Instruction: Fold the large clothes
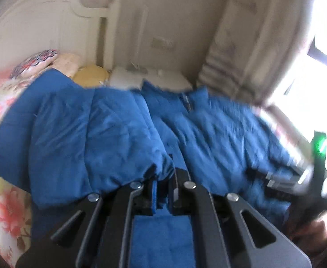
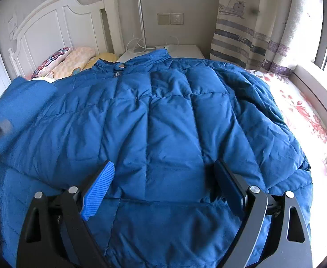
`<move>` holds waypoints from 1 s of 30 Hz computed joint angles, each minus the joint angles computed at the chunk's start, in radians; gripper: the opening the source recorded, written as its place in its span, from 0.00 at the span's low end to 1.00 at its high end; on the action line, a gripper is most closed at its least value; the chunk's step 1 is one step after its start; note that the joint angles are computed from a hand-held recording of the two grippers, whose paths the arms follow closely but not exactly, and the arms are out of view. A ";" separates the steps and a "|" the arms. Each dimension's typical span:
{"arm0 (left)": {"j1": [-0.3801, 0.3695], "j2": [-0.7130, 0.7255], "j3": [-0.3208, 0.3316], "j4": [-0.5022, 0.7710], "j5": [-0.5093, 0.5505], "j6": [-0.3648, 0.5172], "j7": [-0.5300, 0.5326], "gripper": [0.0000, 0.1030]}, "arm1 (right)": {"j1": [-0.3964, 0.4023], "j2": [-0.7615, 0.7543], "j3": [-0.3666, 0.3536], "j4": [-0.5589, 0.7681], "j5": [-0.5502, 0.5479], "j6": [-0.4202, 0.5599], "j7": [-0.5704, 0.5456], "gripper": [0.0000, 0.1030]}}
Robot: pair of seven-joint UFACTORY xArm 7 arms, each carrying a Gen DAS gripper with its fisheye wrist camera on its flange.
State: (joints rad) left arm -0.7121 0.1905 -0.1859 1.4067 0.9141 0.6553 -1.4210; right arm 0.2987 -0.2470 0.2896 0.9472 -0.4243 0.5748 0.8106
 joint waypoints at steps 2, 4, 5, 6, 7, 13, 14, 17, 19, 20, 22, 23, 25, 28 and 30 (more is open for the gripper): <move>-0.014 0.028 -0.006 0.022 -0.003 0.047 0.041 0.14 | 0.000 0.000 0.000 -0.001 0.000 -0.001 0.001 0.84; -0.009 0.044 -0.011 0.037 -0.056 0.042 0.117 0.34 | 0.001 0.001 -0.002 -0.001 0.003 -0.004 0.001 0.84; -0.014 0.048 -0.013 0.045 -0.066 0.038 0.149 0.59 | 0.001 0.003 -0.002 0.001 0.003 -0.003 0.000 0.84; -0.023 0.046 -0.015 0.055 -0.065 0.041 0.194 0.71 | 0.001 0.003 -0.002 0.000 0.003 -0.003 0.001 0.84; -0.049 0.040 -0.011 0.061 -0.024 0.066 0.201 0.81 | 0.001 0.002 -0.002 -0.001 0.003 -0.003 0.002 0.84; -0.111 -0.099 -0.023 -0.028 0.232 0.105 -0.047 0.91 | 0.002 0.004 -0.001 0.001 0.000 -0.001 0.004 0.84; -0.103 -0.128 -0.034 -0.058 0.252 0.119 -0.104 0.92 | 0.001 0.006 0.000 0.003 -0.002 0.000 0.005 0.84; -0.063 -0.266 -0.062 -0.200 0.203 0.216 -0.276 0.92 | 0.002 0.004 -0.002 0.002 -0.001 0.000 0.004 0.84; -0.029 -0.327 -0.069 -0.265 0.122 0.244 -0.337 0.91 | 0.002 0.003 -0.002 0.001 -0.004 0.000 0.006 0.84; -0.010 -0.359 -0.067 -0.301 0.083 0.235 -0.378 0.91 | 0.000 0.001 0.000 -0.001 -0.010 -0.003 0.009 0.84; 0.022 -0.431 -0.066 -0.385 0.010 0.220 -0.471 0.91 | -0.009 -0.014 0.008 -0.012 -0.039 -0.017 0.031 0.84; 0.036 -0.448 -0.073 -0.408 -0.018 0.229 -0.499 0.91 | -0.017 -0.027 0.016 -0.022 -0.066 -0.035 0.048 0.84; 0.059 -0.449 -0.097 -0.415 -0.047 0.272 -0.494 0.91 | -0.015 -0.052 0.021 -0.040 -0.083 -0.082 0.041 0.84; 0.095 -0.402 -0.150 -0.371 -0.061 0.362 -0.466 0.91 | 0.021 -0.068 0.023 -0.040 -0.038 -0.143 -0.047 0.84; 0.120 -0.355 -0.190 -0.336 -0.050 0.411 -0.476 0.91 | 0.028 -0.047 0.066 0.005 -0.063 -0.118 -0.094 0.84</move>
State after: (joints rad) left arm -0.5924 -0.1641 -0.3760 1.0705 0.8640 1.0665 -1.8971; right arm 0.3267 -0.2942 0.3555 0.9526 -0.4869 0.4567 0.7169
